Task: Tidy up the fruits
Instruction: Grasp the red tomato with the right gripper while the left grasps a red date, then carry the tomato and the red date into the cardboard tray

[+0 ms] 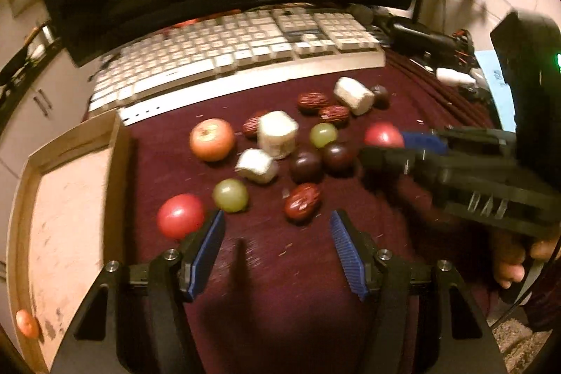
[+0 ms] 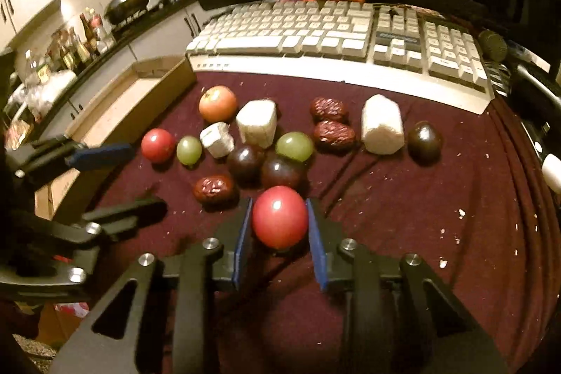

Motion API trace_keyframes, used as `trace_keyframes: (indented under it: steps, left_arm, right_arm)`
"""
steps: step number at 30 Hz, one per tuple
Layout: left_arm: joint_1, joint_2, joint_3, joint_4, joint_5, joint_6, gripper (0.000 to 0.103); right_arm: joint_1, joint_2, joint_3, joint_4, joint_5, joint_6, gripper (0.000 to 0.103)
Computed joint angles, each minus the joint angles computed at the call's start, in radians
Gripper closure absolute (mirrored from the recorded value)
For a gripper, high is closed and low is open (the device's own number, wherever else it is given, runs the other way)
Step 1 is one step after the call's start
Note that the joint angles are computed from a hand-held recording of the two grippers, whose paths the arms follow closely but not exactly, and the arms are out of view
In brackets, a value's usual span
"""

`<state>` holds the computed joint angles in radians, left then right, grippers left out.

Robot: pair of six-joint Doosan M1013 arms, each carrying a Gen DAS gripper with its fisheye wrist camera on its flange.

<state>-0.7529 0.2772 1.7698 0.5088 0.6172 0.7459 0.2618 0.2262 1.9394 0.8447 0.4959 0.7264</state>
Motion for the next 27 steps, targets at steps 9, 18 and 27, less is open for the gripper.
trace_keyframes:
  steps: [9,18,27]
  left_arm:
    - [0.017,0.052,-0.047,-0.124,-0.002,0.126,0.068]
    - [0.013,0.047,-0.029,-0.071,-0.042,0.083,0.076]
    - [-0.003,0.005,0.016,0.056,-0.079,-0.119,0.077]
  right_arm:
    - [-0.116,0.0,0.035,0.457,0.065,-0.214,0.071]
    - [-0.107,-0.005,0.035,0.466,0.052,-0.233,0.071]
    - [-0.09,-0.012,0.043,0.467,-0.012,-0.264,0.071]
